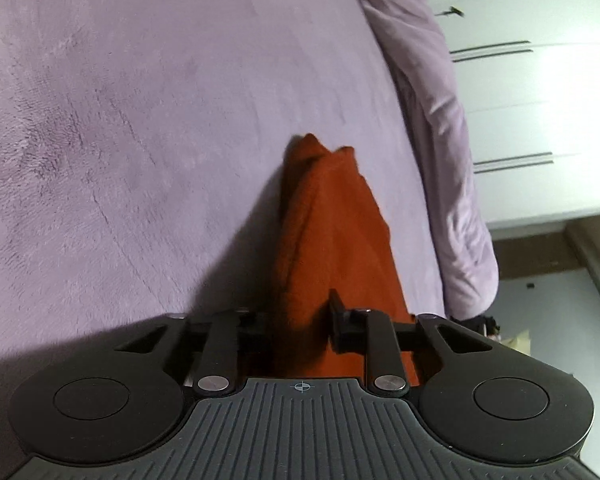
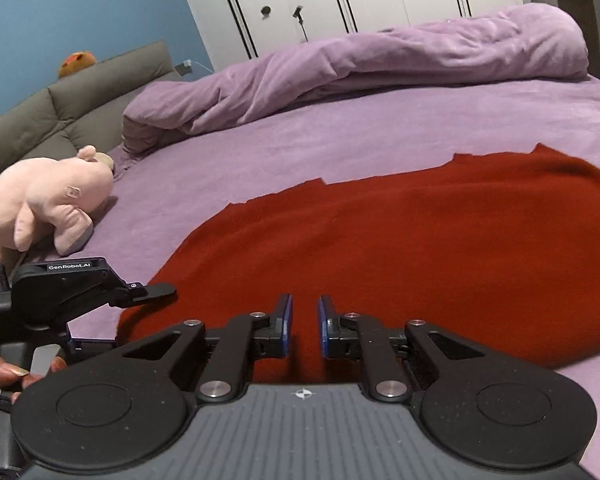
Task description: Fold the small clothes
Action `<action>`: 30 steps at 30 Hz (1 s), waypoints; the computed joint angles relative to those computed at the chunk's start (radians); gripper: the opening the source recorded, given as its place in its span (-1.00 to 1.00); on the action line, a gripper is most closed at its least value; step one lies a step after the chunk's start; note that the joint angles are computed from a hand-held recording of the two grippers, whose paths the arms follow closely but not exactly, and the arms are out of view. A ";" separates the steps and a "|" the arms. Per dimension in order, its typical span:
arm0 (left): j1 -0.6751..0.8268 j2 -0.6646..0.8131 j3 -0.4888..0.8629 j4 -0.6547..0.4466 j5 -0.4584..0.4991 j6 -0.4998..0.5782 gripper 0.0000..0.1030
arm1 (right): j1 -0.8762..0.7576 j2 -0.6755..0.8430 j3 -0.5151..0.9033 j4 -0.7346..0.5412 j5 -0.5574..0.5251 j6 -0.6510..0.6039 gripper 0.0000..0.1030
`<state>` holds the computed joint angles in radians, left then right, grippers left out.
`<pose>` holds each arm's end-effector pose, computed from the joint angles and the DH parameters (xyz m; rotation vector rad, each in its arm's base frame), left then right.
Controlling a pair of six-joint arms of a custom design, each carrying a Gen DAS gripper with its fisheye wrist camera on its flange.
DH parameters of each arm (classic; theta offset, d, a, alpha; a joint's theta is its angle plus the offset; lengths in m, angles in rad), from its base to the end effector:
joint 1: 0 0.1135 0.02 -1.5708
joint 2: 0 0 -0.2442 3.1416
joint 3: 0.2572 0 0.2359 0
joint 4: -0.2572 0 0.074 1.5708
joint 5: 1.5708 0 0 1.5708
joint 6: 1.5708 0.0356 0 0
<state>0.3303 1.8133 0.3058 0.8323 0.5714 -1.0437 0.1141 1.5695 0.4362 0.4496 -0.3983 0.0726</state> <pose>0.2277 0.0577 0.0617 -1.2052 1.9798 -1.0167 0.2503 0.0426 0.1090 -0.2609 2.2326 0.5487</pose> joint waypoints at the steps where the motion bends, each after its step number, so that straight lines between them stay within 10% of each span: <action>1: 0.001 -0.004 -0.001 0.002 0.001 0.002 -0.54 | 0.030 0.023 0.004 0.022 0.040 0.018 -0.78; 16: -0.021 -0.039 0.019 -0.054 -0.047 0.068 -0.62 | 0.148 0.197 0.073 0.090 0.158 -0.112 -0.80; 19: -0.023 -0.068 0.018 -0.067 -0.051 0.066 -0.62 | 0.053 0.117 0.110 -0.061 0.005 -0.096 -0.80; 30: -0.214 -0.384 0.156 -0.484 -0.254 0.240 -0.65 | -0.393 -0.047 -0.064 0.047 -0.241 0.001 -0.75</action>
<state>0.1159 1.4294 0.4618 0.3485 0.3178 -0.8041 -0.2785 1.5227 0.3724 0.4966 -0.6398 0.0737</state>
